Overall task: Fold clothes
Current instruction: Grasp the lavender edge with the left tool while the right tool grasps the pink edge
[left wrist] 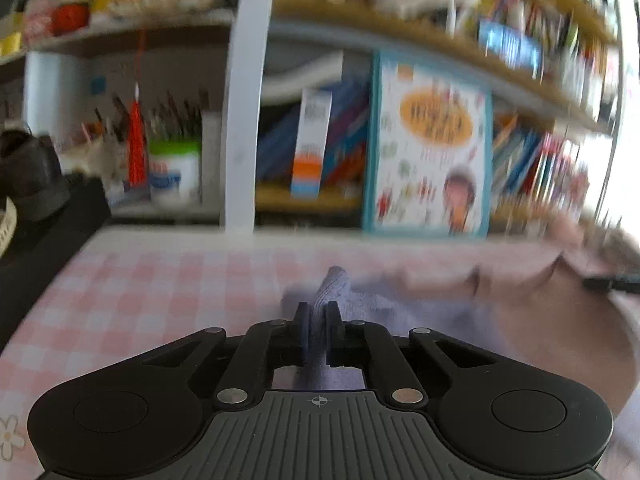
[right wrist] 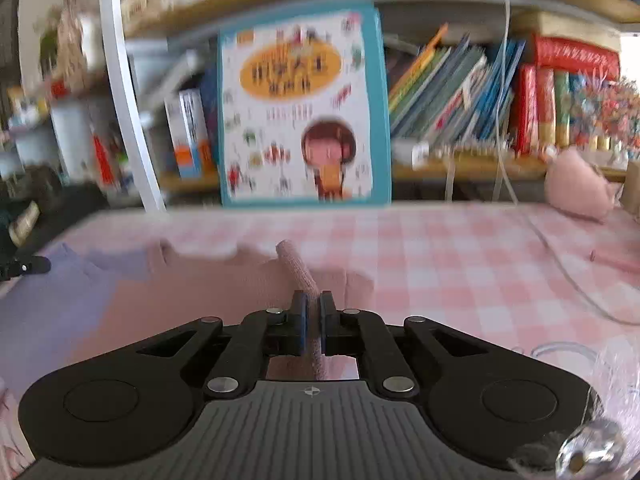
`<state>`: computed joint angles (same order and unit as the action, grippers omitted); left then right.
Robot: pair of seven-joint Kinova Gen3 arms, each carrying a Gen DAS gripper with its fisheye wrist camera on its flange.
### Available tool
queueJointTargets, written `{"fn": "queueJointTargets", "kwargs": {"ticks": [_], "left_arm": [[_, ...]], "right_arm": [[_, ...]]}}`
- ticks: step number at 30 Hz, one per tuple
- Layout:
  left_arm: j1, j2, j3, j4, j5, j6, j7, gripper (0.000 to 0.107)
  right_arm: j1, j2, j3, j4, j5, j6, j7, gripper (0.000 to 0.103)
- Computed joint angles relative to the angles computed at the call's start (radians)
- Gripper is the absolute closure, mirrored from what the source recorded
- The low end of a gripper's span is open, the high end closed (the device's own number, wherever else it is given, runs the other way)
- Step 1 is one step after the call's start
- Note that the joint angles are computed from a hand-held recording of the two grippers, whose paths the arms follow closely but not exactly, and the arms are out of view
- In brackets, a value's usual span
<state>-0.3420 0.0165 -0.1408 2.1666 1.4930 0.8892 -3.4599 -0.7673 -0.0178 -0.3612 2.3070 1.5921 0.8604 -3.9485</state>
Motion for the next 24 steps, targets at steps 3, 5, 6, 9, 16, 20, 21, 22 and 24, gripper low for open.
{"fn": "queueJointTargets", "kwargs": {"ticks": [3,5,6,9,16,20,21,22,24], "left_arm": [[-0.018,-0.004,-0.006,-0.005,0.065,0.071,0.001,0.102],[0.000,0.012,0.007,-0.033,0.067,0.046,0.030,0.102],[0.031,0.024,0.002,-0.046,0.053,0.008,0.053,0.102],[0.063,0.061,0.052,-0.086,-0.002,-0.113,0.132,0.102],[0.112,0.043,0.076,-0.036,-0.009,-0.267,0.016,0.099],[0.097,0.051,0.060,-0.040,-0.030,-0.215,0.023,0.089],[0.095,0.052,0.059,-0.042,-0.035,-0.210,0.025,0.089],[0.093,0.053,0.059,-0.043,-0.039,-0.205,0.026,0.089],[0.090,0.057,0.059,-0.050,-0.060,-0.199,0.043,0.089]], "right_arm": [[-0.013,-0.018,-0.012,0.032,0.081,0.075,-0.109,0.098],[-0.007,-0.023,-0.003,0.034,0.100,0.086,-0.126,0.098],[0.016,-0.023,-0.005,0.028,0.093,0.067,-0.117,0.097],[0.038,-0.013,0.058,0.010,0.054,-0.049,-0.093,0.097],[0.088,0.033,0.056,0.001,0.022,-0.138,-0.063,0.096],[0.081,0.025,0.044,0.028,0.037,-0.116,-0.131,0.086],[0.080,0.021,0.042,0.034,0.041,-0.113,-0.142,0.086],[0.078,0.018,0.041,0.037,0.040,-0.111,-0.145,0.086],[0.076,0.016,0.040,0.037,0.034,-0.108,-0.133,0.087]]}}
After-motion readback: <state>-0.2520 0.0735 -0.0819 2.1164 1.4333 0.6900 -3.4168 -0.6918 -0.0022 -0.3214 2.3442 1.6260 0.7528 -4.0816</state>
